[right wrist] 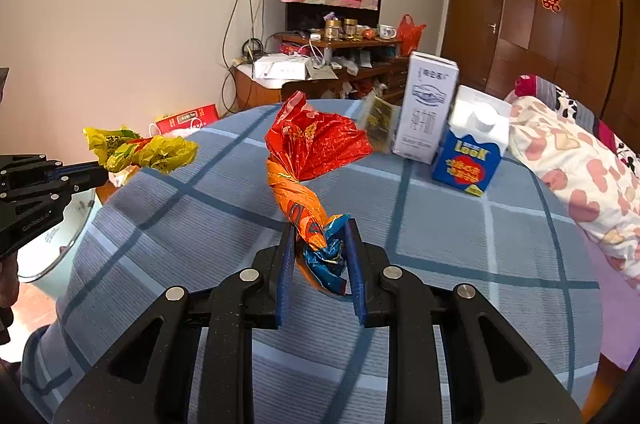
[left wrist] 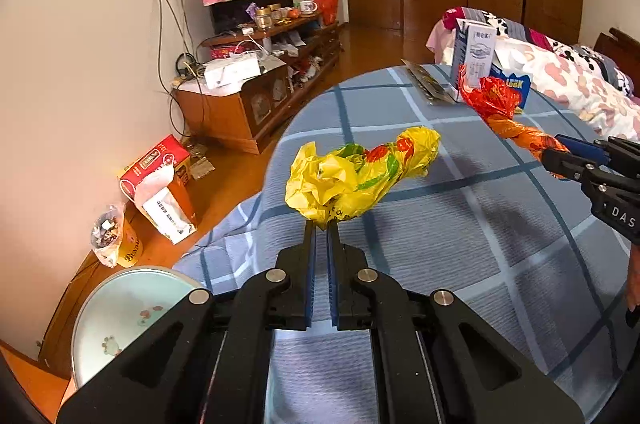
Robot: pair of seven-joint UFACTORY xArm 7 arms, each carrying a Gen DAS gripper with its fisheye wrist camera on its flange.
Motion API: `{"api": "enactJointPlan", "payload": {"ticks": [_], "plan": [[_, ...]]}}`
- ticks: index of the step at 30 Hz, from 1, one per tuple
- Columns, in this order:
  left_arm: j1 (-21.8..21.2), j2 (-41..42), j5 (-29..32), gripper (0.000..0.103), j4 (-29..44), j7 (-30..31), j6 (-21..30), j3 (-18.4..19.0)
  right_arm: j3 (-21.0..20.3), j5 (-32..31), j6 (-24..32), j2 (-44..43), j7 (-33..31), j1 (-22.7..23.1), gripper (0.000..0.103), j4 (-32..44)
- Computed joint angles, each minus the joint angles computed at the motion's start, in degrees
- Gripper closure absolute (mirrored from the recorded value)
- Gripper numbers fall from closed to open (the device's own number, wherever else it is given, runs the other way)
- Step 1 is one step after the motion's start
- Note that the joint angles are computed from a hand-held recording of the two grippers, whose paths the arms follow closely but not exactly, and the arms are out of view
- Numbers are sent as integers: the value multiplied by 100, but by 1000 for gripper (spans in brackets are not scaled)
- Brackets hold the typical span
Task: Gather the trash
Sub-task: 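Carry the orange wrapper and yellow wrapper over the blue bin with both tools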
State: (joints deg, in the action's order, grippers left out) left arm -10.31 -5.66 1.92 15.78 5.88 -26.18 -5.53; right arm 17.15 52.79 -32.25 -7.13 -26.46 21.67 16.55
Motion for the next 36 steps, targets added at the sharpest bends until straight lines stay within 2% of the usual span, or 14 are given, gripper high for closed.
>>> {"api": "enactJointPlan", "payload": {"ticks": [24, 36], "plan": [[545, -672, 467, 98, -564, 38, -73, 505, -62, 85, -178, 617, -35, 796, 77, 627], [768, -860, 723, 98, -804, 56, -111, 821, -63, 507, -202, 865, -465, 1189, 77, 1014]]}}
